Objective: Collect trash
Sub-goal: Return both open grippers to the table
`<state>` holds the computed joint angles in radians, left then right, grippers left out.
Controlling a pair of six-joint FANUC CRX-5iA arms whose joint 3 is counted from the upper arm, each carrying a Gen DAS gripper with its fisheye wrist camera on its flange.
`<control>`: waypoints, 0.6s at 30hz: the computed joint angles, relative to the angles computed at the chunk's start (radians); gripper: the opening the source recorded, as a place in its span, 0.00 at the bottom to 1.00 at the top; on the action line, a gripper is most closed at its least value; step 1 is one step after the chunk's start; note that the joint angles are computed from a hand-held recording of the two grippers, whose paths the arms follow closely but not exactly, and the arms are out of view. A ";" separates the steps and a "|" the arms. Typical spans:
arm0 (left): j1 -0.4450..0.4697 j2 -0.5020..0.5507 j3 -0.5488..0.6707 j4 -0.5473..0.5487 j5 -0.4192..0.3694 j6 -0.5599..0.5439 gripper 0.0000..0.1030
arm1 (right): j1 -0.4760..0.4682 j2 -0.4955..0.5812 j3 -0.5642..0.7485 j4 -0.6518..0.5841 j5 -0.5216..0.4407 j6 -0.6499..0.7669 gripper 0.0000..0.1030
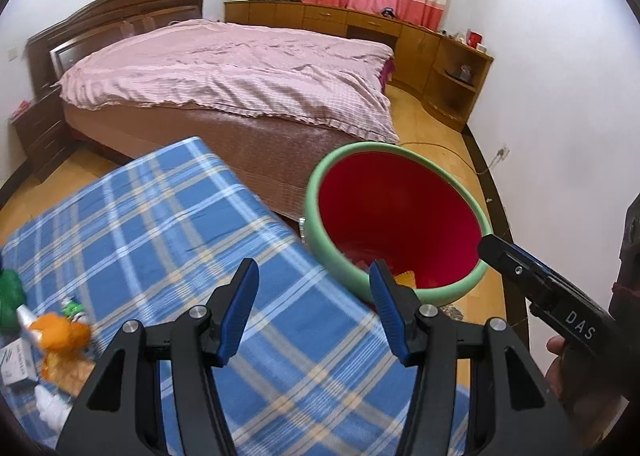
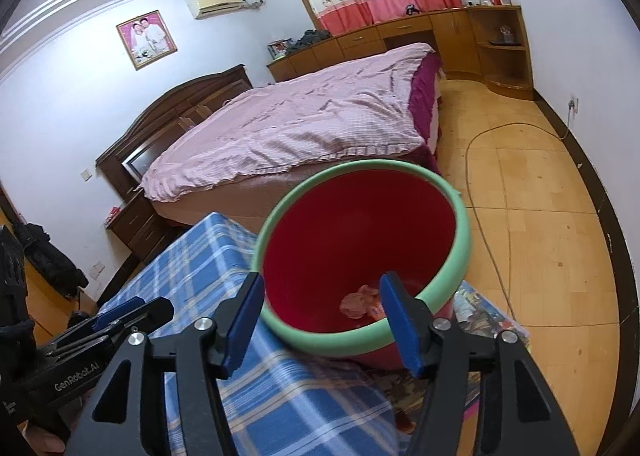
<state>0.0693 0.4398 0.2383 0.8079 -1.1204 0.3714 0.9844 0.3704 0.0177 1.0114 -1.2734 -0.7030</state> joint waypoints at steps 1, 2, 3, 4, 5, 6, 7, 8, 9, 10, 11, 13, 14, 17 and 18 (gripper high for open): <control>0.009 -0.002 -0.002 0.005 -0.001 -0.001 0.56 | 0.002 0.004 0.008 0.001 0.001 0.004 0.64; 0.017 -0.007 -0.008 0.010 -0.001 -0.005 0.56 | 0.005 0.011 0.021 0.003 0.001 0.010 0.66; 0.026 -0.011 -0.013 0.014 0.000 -0.006 0.56 | 0.006 0.016 0.029 0.004 0.001 0.015 0.67; 0.036 -0.014 -0.017 0.016 -0.001 -0.006 0.56 | 0.009 0.023 0.041 0.005 0.001 0.020 0.67; 0.043 -0.016 -0.017 0.016 -0.003 -0.004 0.56 | 0.012 0.030 0.052 0.006 0.001 0.023 0.68; 0.052 -0.018 -0.020 0.017 -0.005 -0.003 0.56 | 0.014 0.038 0.067 0.006 0.001 0.028 0.69; 0.059 -0.023 -0.026 0.019 -0.003 -0.004 0.56 | 0.017 0.043 0.075 0.003 -0.001 0.032 0.70; 0.071 -0.028 -0.031 0.021 -0.001 -0.005 0.56 | 0.020 0.054 0.094 -0.004 -0.006 0.042 0.71; 0.080 -0.034 -0.039 0.024 0.002 -0.009 0.56 | 0.023 0.060 0.104 -0.006 -0.009 0.047 0.71; 0.090 -0.037 -0.042 0.027 0.004 -0.011 0.56 | 0.025 0.068 0.115 -0.006 -0.008 0.052 0.71; 0.104 -0.041 -0.048 0.032 0.007 -0.016 0.56 | 0.028 0.074 0.125 -0.005 -0.005 0.056 0.72; 0.122 -0.048 -0.057 0.037 0.013 -0.021 0.56 | 0.032 0.087 0.143 -0.003 0.000 0.062 0.72; 0.134 -0.048 -0.056 0.038 0.017 -0.021 0.56 | 0.034 0.096 0.156 -0.001 0.001 0.068 0.72; 0.164 -0.050 -0.055 0.037 0.042 -0.011 0.56 | 0.040 0.123 0.197 -0.004 -0.001 0.095 0.73; 0.176 -0.050 -0.056 0.039 0.054 -0.011 0.56 | 0.042 0.129 0.205 -0.006 0.000 0.101 0.73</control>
<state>0.2448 0.3897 0.1824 0.8468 -1.0661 0.3602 1.0264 0.4997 0.2231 1.0056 -1.2732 -0.6018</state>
